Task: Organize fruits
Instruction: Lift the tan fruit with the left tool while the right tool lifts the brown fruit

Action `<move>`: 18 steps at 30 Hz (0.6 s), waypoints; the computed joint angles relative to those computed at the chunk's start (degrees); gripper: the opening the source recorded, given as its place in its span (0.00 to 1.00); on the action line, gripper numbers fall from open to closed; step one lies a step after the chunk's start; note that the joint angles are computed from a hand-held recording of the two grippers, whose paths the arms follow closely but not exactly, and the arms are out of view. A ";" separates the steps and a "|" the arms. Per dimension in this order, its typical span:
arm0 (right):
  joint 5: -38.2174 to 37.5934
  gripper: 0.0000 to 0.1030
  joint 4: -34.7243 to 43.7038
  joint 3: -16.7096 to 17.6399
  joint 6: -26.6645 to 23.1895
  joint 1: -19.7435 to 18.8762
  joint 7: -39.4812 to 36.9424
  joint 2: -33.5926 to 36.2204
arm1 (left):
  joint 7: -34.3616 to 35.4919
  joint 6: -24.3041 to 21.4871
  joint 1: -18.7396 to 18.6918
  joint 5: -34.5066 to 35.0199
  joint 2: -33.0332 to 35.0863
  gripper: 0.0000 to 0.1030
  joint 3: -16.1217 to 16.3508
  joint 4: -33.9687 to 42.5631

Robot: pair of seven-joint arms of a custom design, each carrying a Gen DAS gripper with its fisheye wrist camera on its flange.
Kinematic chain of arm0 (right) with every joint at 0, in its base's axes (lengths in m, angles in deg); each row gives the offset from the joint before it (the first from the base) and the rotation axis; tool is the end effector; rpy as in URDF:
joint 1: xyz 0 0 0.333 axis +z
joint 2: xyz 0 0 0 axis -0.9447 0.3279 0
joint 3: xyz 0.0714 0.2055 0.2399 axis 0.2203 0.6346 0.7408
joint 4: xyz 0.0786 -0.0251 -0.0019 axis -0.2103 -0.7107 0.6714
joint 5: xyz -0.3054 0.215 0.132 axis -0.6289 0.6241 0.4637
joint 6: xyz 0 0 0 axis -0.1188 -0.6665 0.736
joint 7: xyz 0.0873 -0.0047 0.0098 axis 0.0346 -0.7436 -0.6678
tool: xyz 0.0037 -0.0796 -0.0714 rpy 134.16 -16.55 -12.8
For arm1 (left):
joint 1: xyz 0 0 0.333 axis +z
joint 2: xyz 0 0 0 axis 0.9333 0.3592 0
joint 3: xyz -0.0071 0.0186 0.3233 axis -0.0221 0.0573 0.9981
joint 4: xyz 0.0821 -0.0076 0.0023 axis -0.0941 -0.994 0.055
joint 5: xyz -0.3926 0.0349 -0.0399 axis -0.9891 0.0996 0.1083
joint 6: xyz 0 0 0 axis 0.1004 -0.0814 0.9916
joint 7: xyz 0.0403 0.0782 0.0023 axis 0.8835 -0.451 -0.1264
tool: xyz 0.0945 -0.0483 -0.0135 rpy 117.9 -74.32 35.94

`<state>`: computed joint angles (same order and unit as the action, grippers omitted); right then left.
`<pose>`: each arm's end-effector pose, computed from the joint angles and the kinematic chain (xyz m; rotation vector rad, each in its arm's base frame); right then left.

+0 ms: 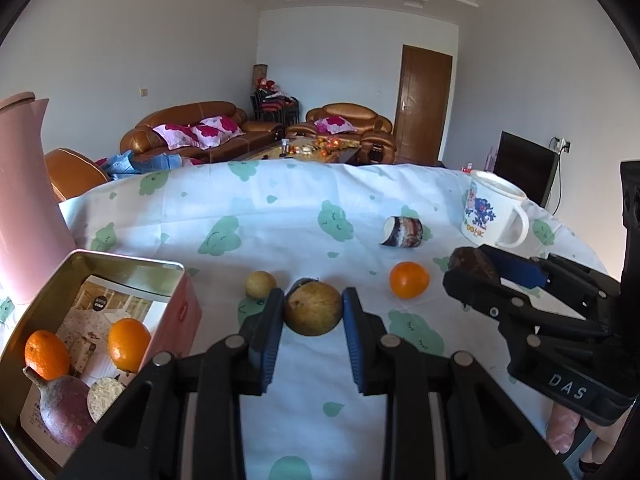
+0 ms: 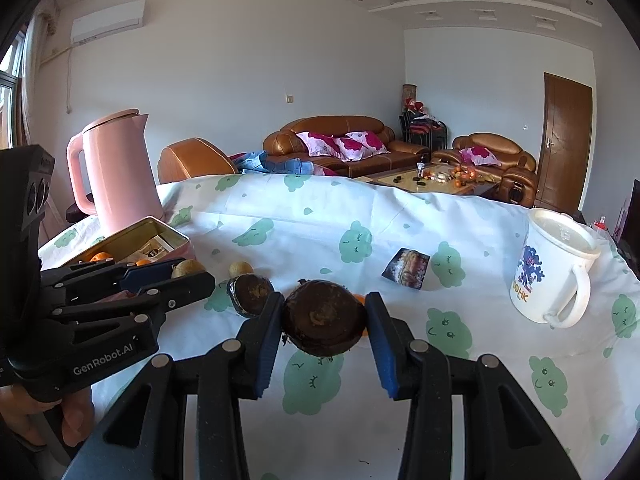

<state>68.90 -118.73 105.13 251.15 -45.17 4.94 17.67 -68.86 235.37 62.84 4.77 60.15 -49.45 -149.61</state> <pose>0.6711 0.3248 0.2528 -1.6021 1.5062 -0.8666 0.7229 -0.0982 0.2608 -1.2889 2.0627 -1.1914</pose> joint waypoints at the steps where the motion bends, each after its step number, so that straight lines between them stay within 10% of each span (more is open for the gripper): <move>1: -0.83 0.42 -0.62 0.00 0.15 -0.04 0.93 -0.19 | 0.13 -0.02 0.02 -0.10 -0.03 0.29 -0.03 -0.07; 18: -7.87 0.42 -5.58 -2.68 0.90 1.21 9.79 -1.85 | 18.36 -3.36 4.06 -11.10 -4.20 0.29 -7.70 -10.23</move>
